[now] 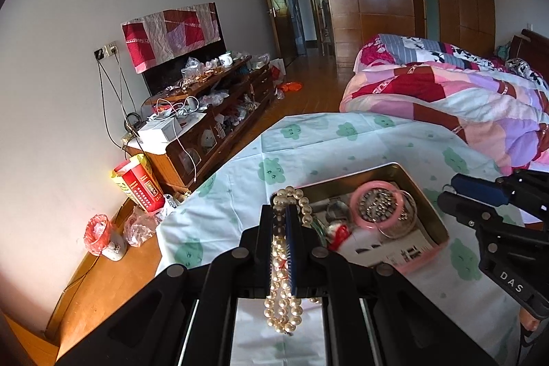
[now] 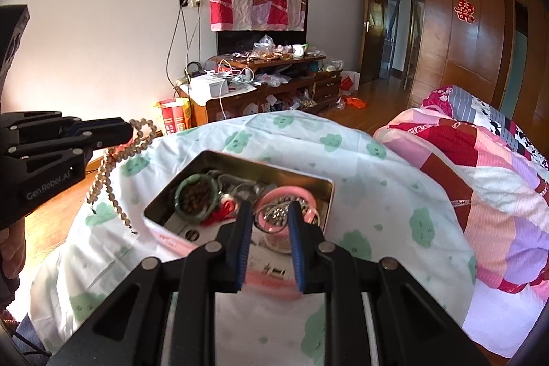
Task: Organize jewelry
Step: 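Carry the pearl necklace and ring into the pink tin and open both tools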
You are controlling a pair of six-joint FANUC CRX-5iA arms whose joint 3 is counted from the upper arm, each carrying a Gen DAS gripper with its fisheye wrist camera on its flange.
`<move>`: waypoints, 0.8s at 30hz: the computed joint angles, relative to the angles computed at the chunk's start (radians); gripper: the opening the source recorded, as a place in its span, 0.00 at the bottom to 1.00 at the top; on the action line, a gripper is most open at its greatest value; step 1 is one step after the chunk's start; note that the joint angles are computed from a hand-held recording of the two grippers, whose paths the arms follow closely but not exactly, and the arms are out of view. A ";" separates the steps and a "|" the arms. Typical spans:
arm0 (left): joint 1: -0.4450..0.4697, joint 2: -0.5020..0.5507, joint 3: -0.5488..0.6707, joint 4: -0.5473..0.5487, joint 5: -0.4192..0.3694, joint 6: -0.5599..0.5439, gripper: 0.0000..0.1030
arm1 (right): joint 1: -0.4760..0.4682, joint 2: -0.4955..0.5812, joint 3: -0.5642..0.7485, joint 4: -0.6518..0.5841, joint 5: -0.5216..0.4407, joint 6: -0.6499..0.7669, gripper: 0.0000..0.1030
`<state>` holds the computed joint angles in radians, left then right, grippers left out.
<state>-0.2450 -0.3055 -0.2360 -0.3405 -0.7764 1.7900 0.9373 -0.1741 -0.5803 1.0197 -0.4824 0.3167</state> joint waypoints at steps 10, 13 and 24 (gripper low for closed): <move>-0.005 0.112 0.069 -0.034 -0.001 0.027 0.06 | -0.034 0.101 0.080 -0.025 0.003 0.050 0.22; -0.007 0.145 0.076 -0.042 -0.001 0.036 0.06 | -0.037 0.133 0.102 -0.042 -0.010 0.076 0.22; 0.024 0.185 0.043 0.015 0.019 0.020 0.24 | -0.041 0.189 0.112 -0.068 -0.015 0.105 0.29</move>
